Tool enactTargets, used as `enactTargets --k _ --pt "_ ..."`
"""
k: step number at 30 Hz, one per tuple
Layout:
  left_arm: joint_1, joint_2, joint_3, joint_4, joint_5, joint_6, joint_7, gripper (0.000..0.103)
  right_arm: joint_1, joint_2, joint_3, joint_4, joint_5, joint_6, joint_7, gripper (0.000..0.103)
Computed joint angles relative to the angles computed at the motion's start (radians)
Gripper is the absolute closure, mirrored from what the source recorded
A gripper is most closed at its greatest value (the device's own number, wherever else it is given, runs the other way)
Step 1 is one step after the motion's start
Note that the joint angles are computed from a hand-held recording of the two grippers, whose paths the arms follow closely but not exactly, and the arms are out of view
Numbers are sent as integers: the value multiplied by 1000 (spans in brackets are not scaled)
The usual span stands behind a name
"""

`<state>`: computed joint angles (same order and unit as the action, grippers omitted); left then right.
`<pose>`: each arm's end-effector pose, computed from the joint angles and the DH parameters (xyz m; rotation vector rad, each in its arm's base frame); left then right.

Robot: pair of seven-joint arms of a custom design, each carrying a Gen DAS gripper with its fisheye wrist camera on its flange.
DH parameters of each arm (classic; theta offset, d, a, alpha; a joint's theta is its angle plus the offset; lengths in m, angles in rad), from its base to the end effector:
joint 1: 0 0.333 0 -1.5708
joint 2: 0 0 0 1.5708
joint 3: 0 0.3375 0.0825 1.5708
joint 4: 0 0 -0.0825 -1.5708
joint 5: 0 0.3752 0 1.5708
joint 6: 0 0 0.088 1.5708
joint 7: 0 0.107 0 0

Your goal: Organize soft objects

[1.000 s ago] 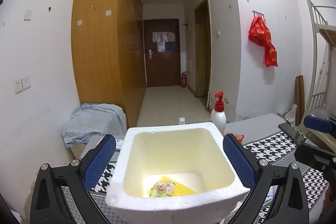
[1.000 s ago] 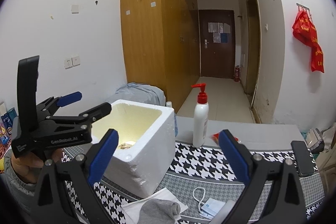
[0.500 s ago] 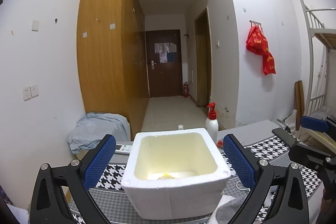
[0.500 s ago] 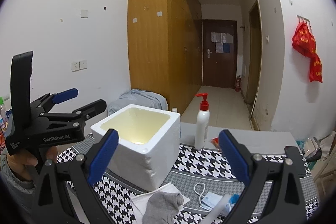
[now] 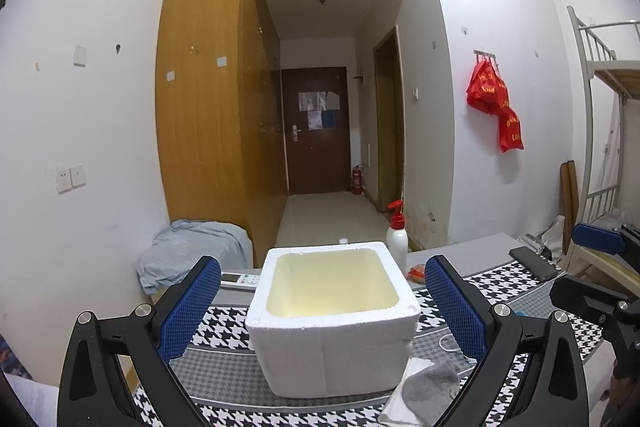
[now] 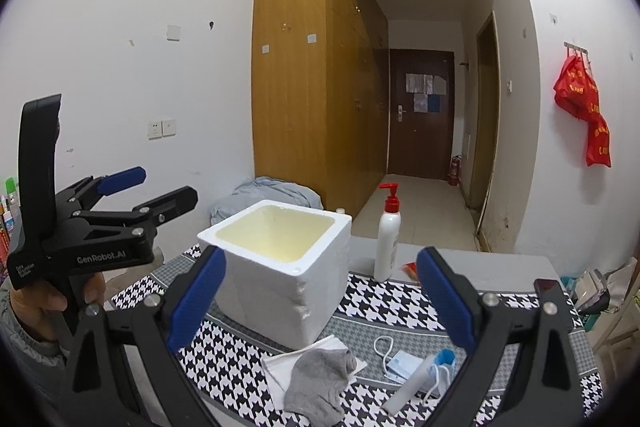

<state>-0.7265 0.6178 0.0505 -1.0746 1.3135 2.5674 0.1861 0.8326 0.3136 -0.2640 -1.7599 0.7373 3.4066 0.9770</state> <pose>0.5912 -0.5125 0.5839 -1.2592 1.4905 -1.1258 0.5827 0.3140 0.5668 -1.5993 1.0799 -0.8301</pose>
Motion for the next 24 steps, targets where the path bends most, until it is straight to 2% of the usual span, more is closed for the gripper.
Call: enactTargets --k 2,8,11,15,20,24 --pt "-10 -14 6 -24 22 -3 -23 1 -13 -10 21 -16 -6 15 -2 5" --pt "-12 -61 -9 -101 89 -9 -110 1 -123 -37 167 -65 -29 77 -22 5" --pt "-5 -82 -27 -137 116 -9 -134 1 -127 -37 187 -71 11 103 -66 5" --pt "4 -99 -47 -173 164 -11 -185 1 -195 -44 272 -100 -20 137 -52 5" --pt "16 -111 -68 -212 205 -13 -237 1 -188 -43 283 -116 35 162 -102 5" --pt "15 -133 -79 -264 267 -39 -306 1 -224 -46 325 -149 12 182 -78 5"
